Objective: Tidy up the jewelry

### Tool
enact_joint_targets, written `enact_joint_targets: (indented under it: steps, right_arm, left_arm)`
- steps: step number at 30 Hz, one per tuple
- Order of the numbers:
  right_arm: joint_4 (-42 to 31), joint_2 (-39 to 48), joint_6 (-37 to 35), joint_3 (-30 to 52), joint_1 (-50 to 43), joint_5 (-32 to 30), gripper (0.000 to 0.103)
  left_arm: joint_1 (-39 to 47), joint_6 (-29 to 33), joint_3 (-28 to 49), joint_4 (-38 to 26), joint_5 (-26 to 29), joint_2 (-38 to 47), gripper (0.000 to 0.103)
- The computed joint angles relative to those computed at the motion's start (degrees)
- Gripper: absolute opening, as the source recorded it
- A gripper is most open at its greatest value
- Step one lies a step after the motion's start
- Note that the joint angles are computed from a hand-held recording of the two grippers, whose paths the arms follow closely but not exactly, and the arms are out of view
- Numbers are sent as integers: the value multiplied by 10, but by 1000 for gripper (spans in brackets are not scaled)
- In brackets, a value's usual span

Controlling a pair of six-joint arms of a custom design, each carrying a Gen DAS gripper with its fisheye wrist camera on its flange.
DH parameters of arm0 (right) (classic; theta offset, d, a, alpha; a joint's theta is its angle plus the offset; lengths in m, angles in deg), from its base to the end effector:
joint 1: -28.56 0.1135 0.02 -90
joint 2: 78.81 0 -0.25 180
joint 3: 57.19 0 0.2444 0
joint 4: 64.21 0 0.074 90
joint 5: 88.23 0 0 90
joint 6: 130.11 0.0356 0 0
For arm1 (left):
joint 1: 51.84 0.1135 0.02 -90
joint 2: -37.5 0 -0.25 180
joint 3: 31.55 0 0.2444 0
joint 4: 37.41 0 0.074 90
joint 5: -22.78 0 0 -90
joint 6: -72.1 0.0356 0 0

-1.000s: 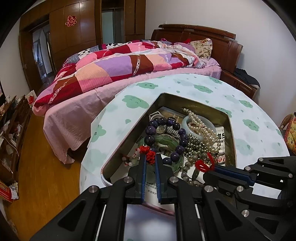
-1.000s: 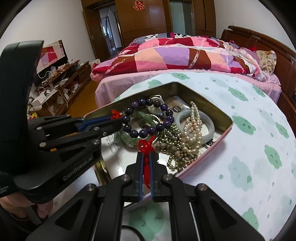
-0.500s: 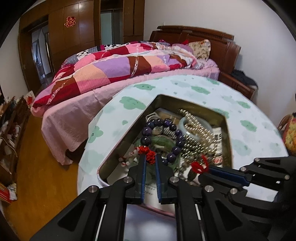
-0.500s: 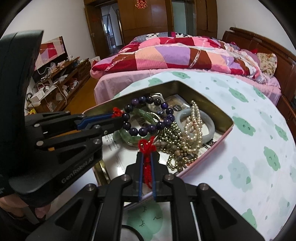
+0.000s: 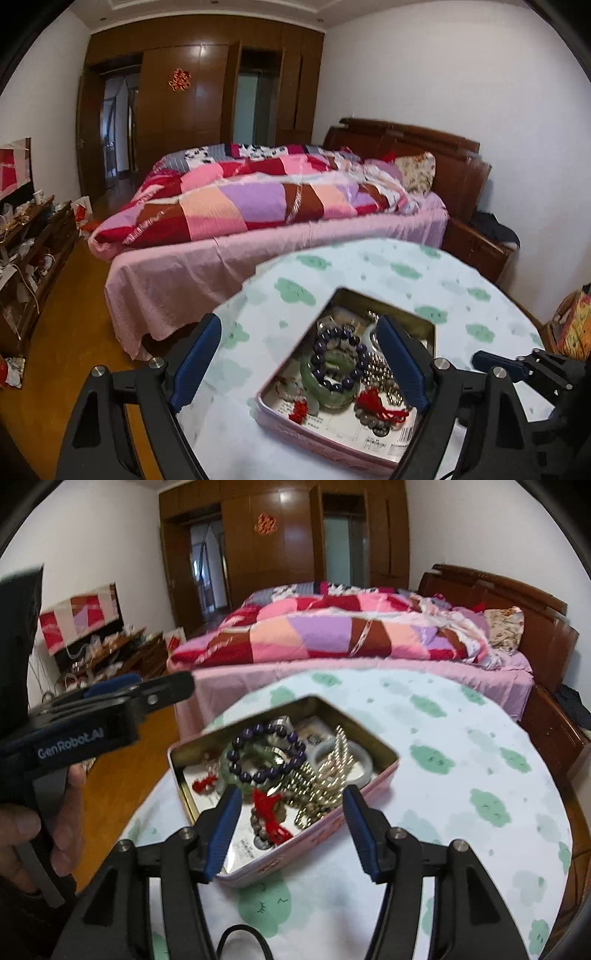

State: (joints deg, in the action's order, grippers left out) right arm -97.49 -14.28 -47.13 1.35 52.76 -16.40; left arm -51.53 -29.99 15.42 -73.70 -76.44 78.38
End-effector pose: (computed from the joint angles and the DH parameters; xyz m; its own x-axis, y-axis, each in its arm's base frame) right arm 0.2135 0.1081 0.2454 -0.4985 -0.3513 -0.7925 -0.6757 0.7302 0.1013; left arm 0.1683 0.0066 0.2481 -0.4617 -0.2092 -0.8620 -0.2460 0.9639 -0.1022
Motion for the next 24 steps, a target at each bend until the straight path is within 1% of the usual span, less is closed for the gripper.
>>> enact_joint_targets:
  steps: [4,11,24]
  right_arm:
    - [17,-16,18,2,-5,0,63]
    - [38,-22,30,-2,2,8,63]
    - [33,-37,25,-13,-8,-3,63]
  left_arm:
    - [1,3,10,-15,-11,-20,86]
    - [9,5,15,-21,-8,-28,86]
    - [13,6,19,-28,-8,-27,86]
